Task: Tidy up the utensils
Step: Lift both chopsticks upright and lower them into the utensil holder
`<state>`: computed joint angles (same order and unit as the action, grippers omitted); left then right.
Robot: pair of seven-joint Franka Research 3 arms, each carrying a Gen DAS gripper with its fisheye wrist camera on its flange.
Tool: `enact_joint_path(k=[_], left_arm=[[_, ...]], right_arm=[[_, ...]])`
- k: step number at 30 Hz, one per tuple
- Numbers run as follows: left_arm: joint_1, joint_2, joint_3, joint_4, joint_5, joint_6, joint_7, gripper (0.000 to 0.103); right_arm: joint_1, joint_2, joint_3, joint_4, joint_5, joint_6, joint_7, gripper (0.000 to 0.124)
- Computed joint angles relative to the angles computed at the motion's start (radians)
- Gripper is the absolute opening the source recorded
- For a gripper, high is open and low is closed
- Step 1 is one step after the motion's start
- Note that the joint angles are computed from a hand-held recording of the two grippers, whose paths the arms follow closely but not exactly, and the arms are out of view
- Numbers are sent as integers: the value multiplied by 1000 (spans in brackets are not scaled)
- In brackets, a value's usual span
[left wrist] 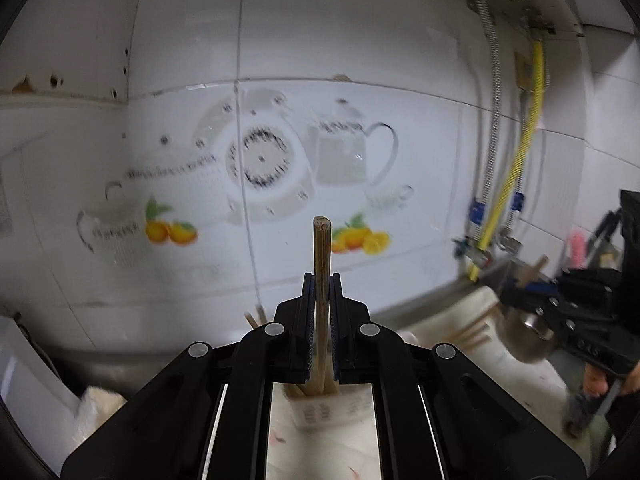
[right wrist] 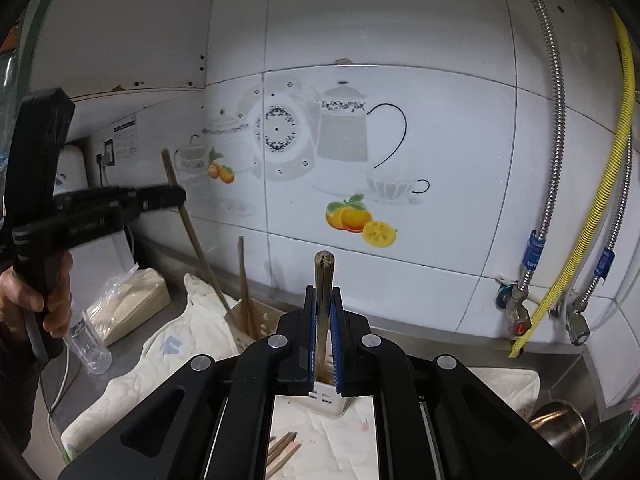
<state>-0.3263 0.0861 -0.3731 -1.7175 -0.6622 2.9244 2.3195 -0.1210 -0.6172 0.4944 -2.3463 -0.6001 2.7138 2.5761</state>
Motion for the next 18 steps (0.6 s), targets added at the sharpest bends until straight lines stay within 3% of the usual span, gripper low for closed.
enact_joint_path(k=[4, 9, 15, 18], left_arm=[[-15, 77, 15, 57, 167, 12, -163, 6], [15, 147, -3, 90, 268, -42, -276, 6], [54, 194, -35, 107, 318, -98, -320, 6], [64, 191, -47, 84, 328, -86, -325, 7]], right_arm=[[-13, 46, -1, 16, -10, 4, 7, 6], [18, 103, -26, 20, -23, -8, 10, 6], [59, 159, -64, 23, -56, -18, 41, 6], [80, 183, -78, 31, -81, -34, 58, 6]])
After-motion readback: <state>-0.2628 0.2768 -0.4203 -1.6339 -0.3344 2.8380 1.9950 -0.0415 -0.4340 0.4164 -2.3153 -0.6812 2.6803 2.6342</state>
